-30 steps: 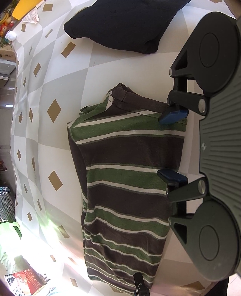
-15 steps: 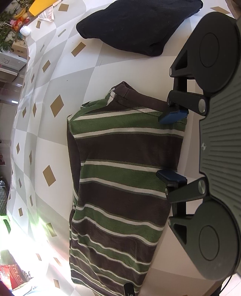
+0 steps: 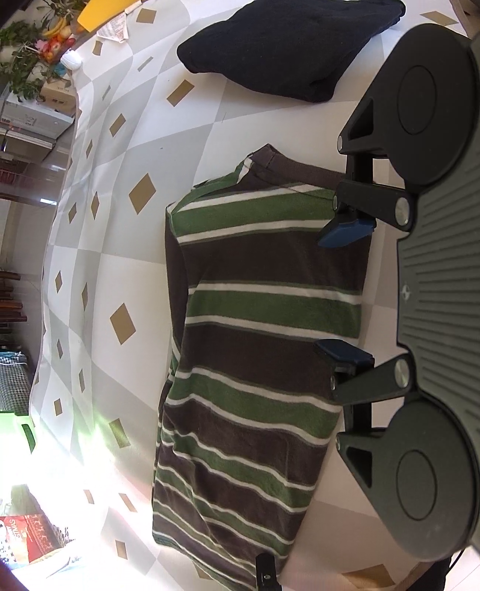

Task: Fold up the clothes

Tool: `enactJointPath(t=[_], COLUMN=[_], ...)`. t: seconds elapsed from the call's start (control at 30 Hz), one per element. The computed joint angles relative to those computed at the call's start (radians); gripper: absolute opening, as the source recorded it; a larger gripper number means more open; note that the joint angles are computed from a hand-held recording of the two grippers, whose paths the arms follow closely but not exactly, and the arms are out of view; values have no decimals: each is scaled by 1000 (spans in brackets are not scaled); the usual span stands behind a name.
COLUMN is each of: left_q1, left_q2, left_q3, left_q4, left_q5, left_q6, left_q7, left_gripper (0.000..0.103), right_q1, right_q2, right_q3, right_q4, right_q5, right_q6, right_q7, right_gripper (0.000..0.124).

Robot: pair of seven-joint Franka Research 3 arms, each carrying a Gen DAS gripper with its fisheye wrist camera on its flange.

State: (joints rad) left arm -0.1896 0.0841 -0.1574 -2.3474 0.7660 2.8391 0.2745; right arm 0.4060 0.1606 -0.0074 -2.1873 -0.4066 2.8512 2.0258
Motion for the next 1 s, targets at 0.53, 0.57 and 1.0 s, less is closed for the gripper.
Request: enactJointPath(t=[0.53, 0.57, 1.0], left_q1=[31, 30, 13], left_q2=[-2, 3, 49], left_q3=[-13, -17, -25], left_q4=[9, 20, 108], left_q5=[-241, -261, -353], left_q6=[-16, -35, -171], left_q7=[186, 221, 410], left_gripper=[103, 103, 103], right_q1=[104, 113, 208], right_q2=[96, 107, 185], right_q3=[58, 53, -43], right_q4=[77, 89, 160], right_q5=[246, 249, 193], right_q6=[67, 64, 59], right_q7=[-310, -304, -202], right_gripper=[54, 54, 54])
